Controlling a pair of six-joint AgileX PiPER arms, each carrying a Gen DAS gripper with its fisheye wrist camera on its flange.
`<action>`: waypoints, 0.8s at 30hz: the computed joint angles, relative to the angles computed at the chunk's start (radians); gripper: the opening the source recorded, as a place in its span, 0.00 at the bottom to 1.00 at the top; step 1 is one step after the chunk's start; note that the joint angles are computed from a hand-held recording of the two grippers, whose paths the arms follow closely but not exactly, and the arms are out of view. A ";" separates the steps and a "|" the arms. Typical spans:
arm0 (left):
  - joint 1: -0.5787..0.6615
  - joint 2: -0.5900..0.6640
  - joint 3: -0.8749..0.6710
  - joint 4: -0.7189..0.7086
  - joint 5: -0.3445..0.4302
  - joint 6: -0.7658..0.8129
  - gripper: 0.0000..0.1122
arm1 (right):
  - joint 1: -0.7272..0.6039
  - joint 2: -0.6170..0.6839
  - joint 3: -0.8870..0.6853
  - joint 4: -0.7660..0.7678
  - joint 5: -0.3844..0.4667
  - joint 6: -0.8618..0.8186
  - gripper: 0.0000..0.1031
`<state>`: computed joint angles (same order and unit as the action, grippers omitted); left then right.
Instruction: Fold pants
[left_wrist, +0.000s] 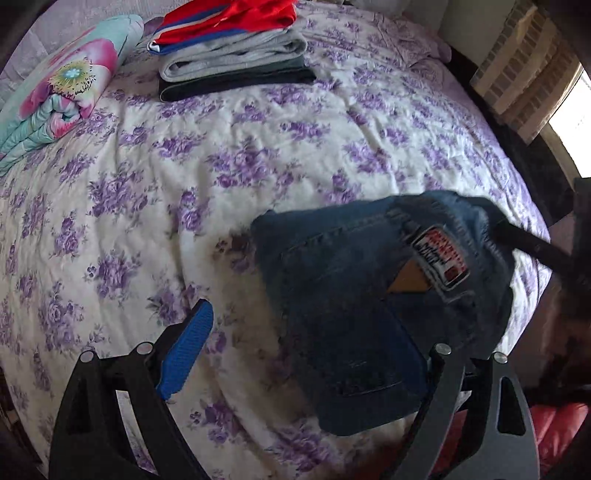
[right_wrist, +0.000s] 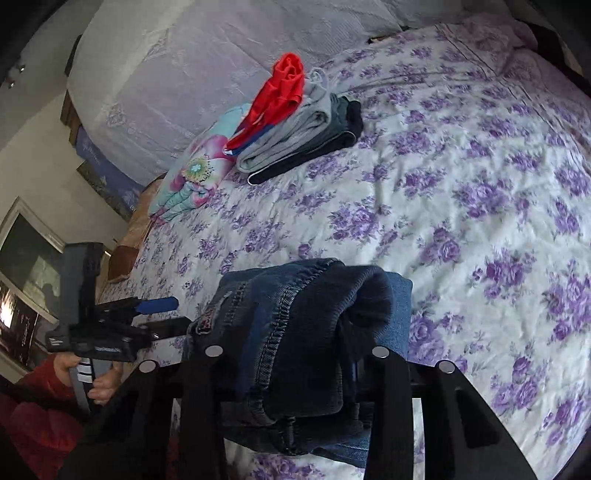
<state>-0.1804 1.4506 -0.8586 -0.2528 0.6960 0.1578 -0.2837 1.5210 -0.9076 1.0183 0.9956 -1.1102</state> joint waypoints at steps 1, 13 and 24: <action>-0.004 0.003 0.008 -0.006 -0.001 0.011 0.77 | -0.002 -0.014 -0.008 -0.012 0.015 -0.003 0.33; 0.044 0.137 0.011 -0.250 -0.001 0.254 0.88 | 0.099 0.019 0.086 -0.247 -0.224 0.088 0.34; -0.100 0.060 0.039 0.056 -0.117 -0.002 0.88 | 0.152 -0.162 0.042 -0.342 -0.249 0.150 0.59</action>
<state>-0.2801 1.5111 -0.8200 -0.1965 0.5794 0.1556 -0.1321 1.3594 -0.8656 0.6765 0.7461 -0.9605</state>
